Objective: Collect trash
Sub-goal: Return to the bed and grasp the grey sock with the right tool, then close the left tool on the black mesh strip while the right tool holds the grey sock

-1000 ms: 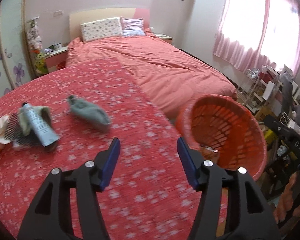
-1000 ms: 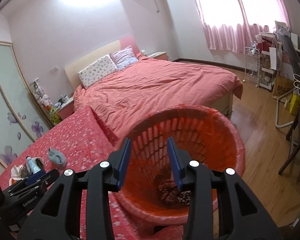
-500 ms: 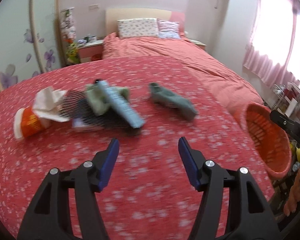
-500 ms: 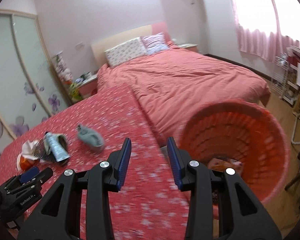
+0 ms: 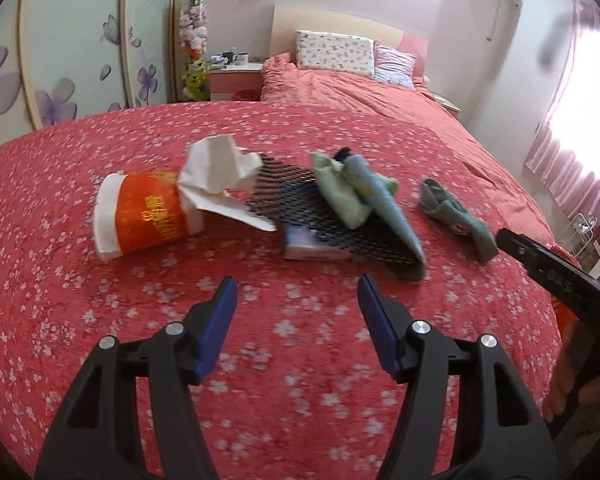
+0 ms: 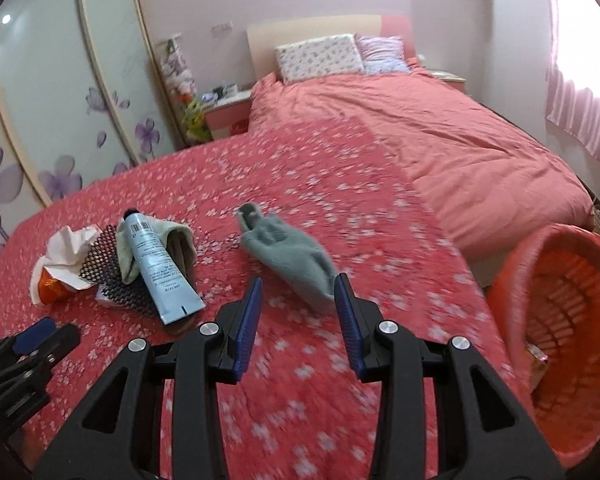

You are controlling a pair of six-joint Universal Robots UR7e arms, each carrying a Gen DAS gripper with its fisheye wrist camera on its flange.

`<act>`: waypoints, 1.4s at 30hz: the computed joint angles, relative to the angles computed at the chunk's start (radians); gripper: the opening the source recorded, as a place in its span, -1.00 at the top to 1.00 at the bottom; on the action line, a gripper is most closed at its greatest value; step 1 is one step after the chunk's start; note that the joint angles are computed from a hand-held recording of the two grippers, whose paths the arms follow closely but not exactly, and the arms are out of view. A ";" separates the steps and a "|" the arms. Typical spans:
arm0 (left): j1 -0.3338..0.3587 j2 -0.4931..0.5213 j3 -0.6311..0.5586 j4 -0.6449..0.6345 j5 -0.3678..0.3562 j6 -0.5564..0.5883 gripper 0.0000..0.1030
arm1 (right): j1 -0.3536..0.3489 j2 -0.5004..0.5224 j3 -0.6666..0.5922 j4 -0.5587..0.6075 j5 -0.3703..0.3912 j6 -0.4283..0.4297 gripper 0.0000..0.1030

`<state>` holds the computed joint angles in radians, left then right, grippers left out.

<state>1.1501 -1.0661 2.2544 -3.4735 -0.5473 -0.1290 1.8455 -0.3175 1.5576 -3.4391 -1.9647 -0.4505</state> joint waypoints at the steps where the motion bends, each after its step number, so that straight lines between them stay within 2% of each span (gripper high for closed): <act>1: 0.006 -0.007 0.002 0.001 -0.004 0.001 -0.20 | 0.003 0.015 -0.026 0.021 -0.009 0.002 0.26; 2: 0.012 -0.012 0.002 0.003 -0.009 0.002 -0.20 | 0.007 0.029 -0.050 0.039 -0.016 0.005 0.26; 5: 0.030 -0.024 -0.001 0.010 -0.024 0.005 -0.20 | 0.012 0.058 -0.102 0.077 -0.031 0.006 0.07; 10: 0.043 -0.033 -0.004 0.016 -0.046 0.007 -0.20 | 0.027 0.105 -0.181 0.138 -0.083 -0.005 0.05; 14: 0.052 -0.024 -0.038 0.026 -0.061 0.020 -0.20 | 0.027 0.103 -0.181 0.159 -0.095 -0.004 0.05; 15: 0.052 -0.022 -0.041 0.027 -0.063 0.021 -0.20 | 0.027 0.103 -0.178 0.160 -0.098 -0.006 0.07; 18: 0.051 -0.011 -0.053 0.038 -0.069 0.013 -0.20 | 0.029 0.107 -0.173 0.151 -0.123 -0.006 0.42; 19: 0.049 -0.005 -0.061 0.044 -0.069 0.007 -0.20 | 0.026 0.101 -0.166 0.145 -0.115 0.006 0.60; 22: 0.038 0.010 -0.071 0.048 -0.070 -0.001 -0.20 | 0.012 0.075 -0.143 0.159 -0.080 0.046 0.82; 29: 0.017 0.049 -0.116 0.058 -0.083 0.002 -0.20 | -0.001 0.011 -0.042 0.098 -0.033 0.095 0.85; 34: 0.011 0.088 -0.178 0.073 -0.099 -0.003 -0.19 | -0.009 -0.020 0.014 0.047 -0.022 0.091 0.84; 42: 0.021 0.187 -0.307 0.142 -0.068 -0.018 0.08 | -0.035 -0.059 0.068 0.021 0.003 0.099 0.84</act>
